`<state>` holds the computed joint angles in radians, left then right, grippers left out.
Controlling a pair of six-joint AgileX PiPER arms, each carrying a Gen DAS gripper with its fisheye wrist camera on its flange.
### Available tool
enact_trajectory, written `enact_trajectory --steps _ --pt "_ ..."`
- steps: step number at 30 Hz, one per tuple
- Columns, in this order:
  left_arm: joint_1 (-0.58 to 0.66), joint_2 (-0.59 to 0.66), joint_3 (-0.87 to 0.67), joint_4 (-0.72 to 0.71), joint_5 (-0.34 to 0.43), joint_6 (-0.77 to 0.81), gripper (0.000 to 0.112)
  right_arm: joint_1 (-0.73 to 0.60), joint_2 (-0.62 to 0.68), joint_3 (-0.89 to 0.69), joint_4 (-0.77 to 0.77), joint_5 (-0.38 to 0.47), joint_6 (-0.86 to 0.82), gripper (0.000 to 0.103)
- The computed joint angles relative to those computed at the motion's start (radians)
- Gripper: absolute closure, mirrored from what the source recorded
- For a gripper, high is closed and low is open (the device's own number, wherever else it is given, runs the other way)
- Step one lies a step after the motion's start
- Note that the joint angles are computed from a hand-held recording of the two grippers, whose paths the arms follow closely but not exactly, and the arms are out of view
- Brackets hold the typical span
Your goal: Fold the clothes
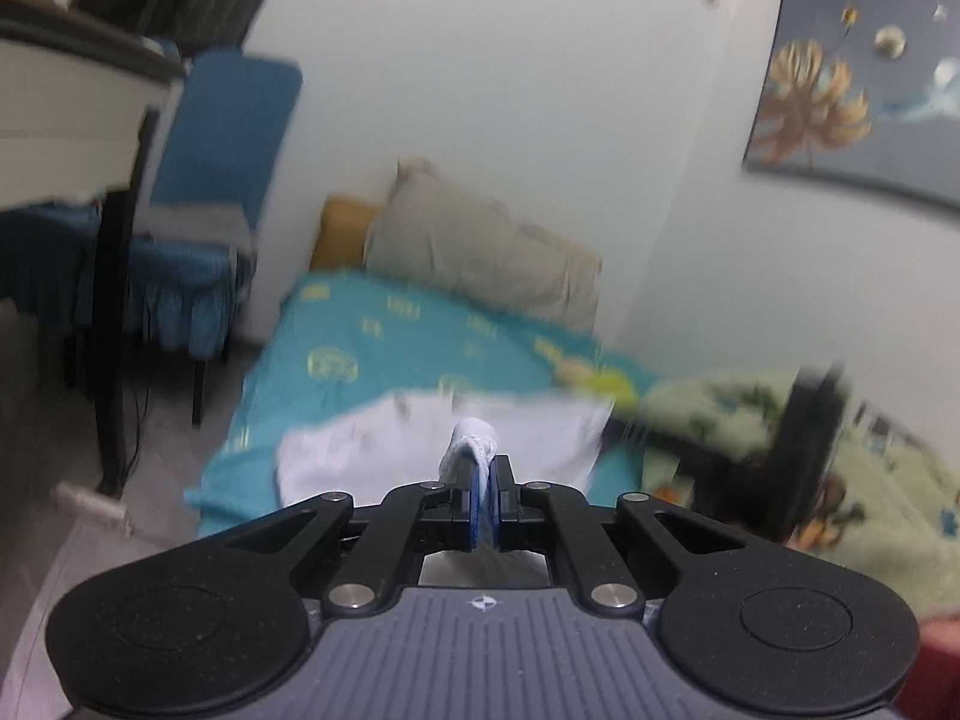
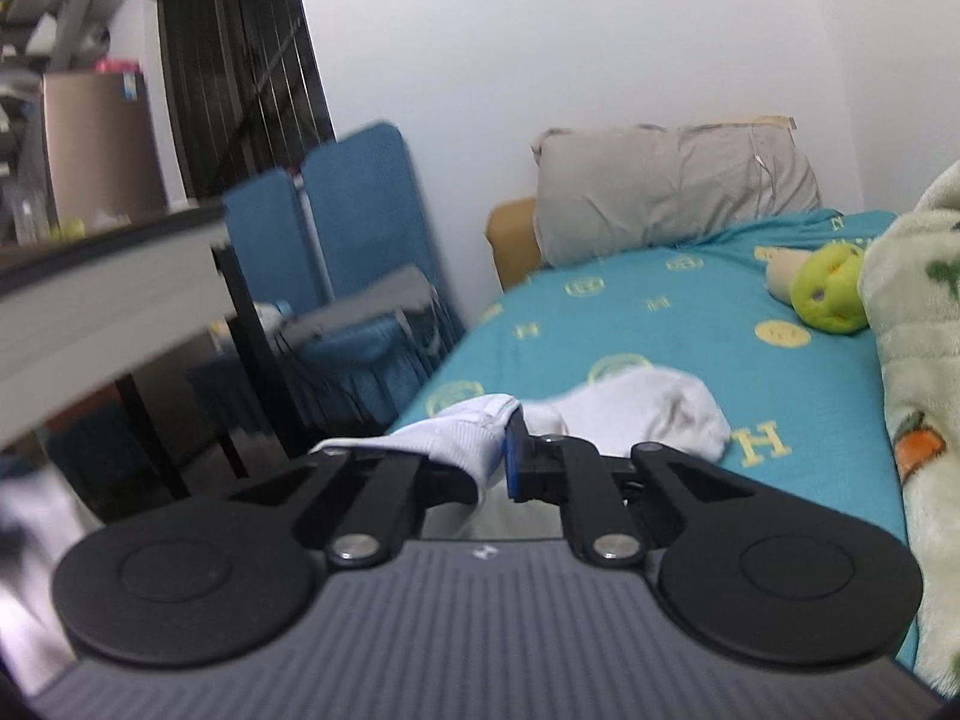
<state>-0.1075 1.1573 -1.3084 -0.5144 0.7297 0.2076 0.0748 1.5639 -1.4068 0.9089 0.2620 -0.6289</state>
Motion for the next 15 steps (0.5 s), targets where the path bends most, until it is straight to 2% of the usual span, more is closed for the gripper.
enact_trajectory --steps 2,5,7,8,10,13,15 --pt "0.014 0.021 -0.011 -0.028 0.062 0.031 0.108 -0.005 -0.01 -0.018 -0.004 0.015 -0.013 0.093" --pt "0.051 0.031 0.006 -0.119 0.124 0.11 0.098 0.005 -0.025 -0.046 -0.069 0.027 0.005 0.093" --pt "0.076 0.03 0.027 -0.183 0.14 0.157 0.082 0.016 -0.035 -0.061 -0.108 0.035 0.015 0.093" --pt "0.092 0.032 0.036 -0.22 0.15 0.178 0.077 0.021 -0.039 -0.069 -0.118 0.041 0.014 0.093" --pt "0.127 0.036 0.054 -0.296 0.172 0.211 0.059 0.032 -0.044 -0.084 -0.134 0.054 0.013 0.093" --pt "0.179 0.037 0.084 -0.427 0.196 0.23 0.047 0.056 -0.052 -0.096 -0.192 0.055 0.038 0.093" --pt "0.196 0.032 0.091 -0.452 0.188 0.201 0.042 0.066 -0.058 -0.101 -0.201 0.062 0.034 0.093"
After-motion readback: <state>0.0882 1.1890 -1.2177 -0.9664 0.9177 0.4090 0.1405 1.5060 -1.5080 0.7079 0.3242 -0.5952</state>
